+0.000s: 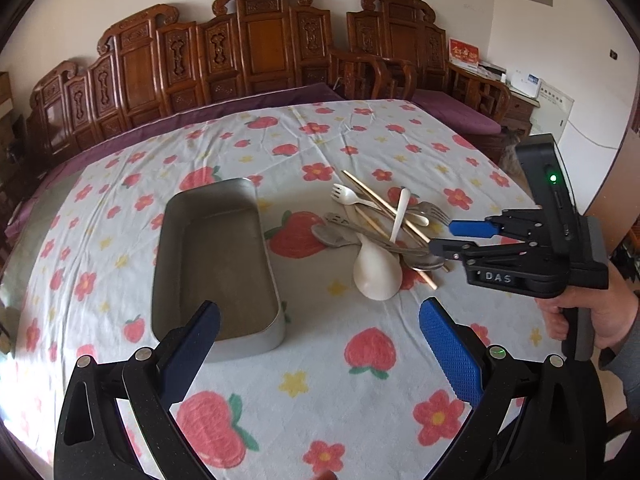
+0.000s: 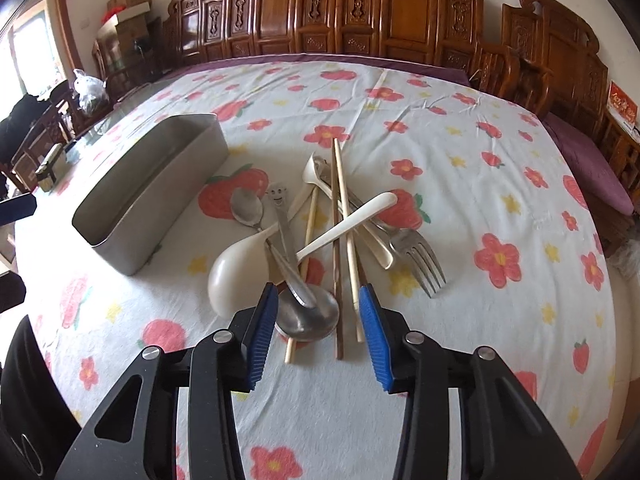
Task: Organize utensils
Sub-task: 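Reach the left gripper into the utensil pile and grasp the white plastic spoon, then lift the white spoon with the left gripper while the right gripper grasps a wooden chopstick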
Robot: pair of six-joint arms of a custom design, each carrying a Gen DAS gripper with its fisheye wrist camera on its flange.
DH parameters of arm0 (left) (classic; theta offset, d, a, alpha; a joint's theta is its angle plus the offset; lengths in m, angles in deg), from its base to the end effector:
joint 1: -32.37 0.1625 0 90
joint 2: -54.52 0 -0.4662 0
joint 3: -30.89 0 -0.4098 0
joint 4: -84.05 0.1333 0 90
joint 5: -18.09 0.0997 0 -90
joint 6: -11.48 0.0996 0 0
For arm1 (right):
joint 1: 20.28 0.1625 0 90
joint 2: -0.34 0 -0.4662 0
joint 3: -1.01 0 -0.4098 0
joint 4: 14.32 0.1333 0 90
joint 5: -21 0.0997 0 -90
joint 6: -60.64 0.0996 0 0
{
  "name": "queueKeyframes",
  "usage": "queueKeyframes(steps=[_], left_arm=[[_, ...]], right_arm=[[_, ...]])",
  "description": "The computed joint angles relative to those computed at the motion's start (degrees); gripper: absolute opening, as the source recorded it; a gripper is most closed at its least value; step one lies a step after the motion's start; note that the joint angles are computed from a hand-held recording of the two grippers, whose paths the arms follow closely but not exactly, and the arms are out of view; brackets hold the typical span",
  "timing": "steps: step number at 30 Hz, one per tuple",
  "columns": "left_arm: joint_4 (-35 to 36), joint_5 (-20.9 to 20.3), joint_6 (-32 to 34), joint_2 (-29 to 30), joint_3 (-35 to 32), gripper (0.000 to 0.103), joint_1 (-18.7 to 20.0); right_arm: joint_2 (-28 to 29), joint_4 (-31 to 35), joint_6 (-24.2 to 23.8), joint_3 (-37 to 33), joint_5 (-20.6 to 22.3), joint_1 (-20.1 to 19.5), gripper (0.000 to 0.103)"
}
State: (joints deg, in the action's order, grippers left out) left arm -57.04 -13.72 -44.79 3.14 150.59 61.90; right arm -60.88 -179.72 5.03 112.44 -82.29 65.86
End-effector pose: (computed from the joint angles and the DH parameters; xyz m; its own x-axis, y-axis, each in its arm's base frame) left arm -0.3468 -0.4469 0.0663 -0.7138 -0.0680 -0.6970 0.4276 0.7460 -0.5106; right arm 0.0685 -0.6242 0.2109 -0.5950 -0.6529 0.4687 -0.7614 0.6446 -0.0687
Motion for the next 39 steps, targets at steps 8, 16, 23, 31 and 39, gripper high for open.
queueKeyframes(steps=[8, 16, 23, 31, 39], left_arm=[[-10.92, -6.75, 11.28, 4.30, -4.75, 0.081, 5.60], [-11.03, -12.76, 13.95, 9.25, -11.58, 0.061, 11.91], [-11.51, -18.19, 11.72, 11.50, -15.35, 0.045, 16.97], [-7.77, -18.64, 9.79, 12.99, -18.64, 0.028, 18.03], [-6.52, -18.33, 9.48, 11.58, -17.15, 0.005, 16.04]], right_arm=[[-0.67, 0.11, 2.50, 0.05, 0.47, -1.36, 0.044], [-3.04, 1.35, 2.95, 1.32, 2.21, -2.86, 0.043], [-4.03, 2.89, 3.20, 1.07, 4.14, -4.33, 0.043], [-3.97, 3.63, 2.96, 0.21, 3.82, -4.51, 0.043], [-4.08, 3.42, 2.52, 0.44, 3.58, -4.23, 0.043]])
